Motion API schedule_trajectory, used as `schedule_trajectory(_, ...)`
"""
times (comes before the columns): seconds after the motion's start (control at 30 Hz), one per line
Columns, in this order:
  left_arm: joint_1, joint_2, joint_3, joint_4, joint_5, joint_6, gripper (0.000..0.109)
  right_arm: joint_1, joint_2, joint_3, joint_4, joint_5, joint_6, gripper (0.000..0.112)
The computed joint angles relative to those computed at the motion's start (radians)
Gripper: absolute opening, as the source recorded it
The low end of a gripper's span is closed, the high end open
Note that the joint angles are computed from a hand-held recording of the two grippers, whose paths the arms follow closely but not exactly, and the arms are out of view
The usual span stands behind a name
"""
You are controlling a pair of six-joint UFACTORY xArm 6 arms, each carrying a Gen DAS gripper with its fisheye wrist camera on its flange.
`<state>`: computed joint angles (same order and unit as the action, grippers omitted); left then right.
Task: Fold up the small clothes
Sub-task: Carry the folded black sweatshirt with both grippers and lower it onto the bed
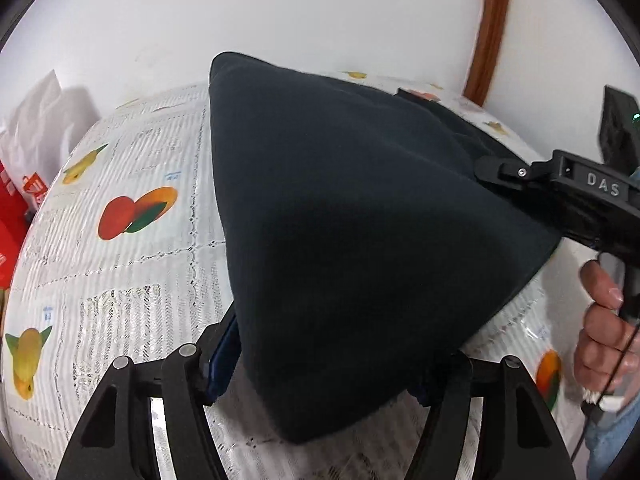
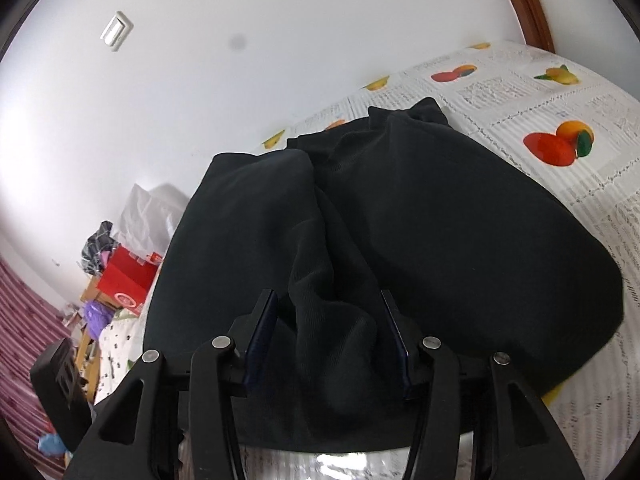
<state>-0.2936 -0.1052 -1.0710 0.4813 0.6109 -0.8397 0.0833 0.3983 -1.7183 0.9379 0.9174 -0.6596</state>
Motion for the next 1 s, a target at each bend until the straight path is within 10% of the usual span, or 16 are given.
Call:
schedule_trajectory(0.07, 0.001, -0.004, 0.007, 0.003, -0.005, -0.01, 0.068, 0.019, -0.004, 0.006, -0.028, -0.047, 0.021, 0.022)
schedule_trajectory(0.43, -0.013, -0.014, 0.003, 0.085, 0.057, -0.087, 0.069, -0.04, -0.121, 0.099, 0.281, -0.254, -0.326, 0.014)
schedule_trajectory(0.63, -0.018, -0.014, 0.001, 0.086, 0.059, -0.084, 0.069, -0.046, -0.053, 0.099, -0.072, -0.293, -0.141, 0.013)
schedule_trajectory(1.0, -0.021, -0.005, -0.002, -0.007, -0.003, -0.035, 0.063, -0.045, -0.054, 0.102, -0.089, -0.282, -0.078, 0.015)
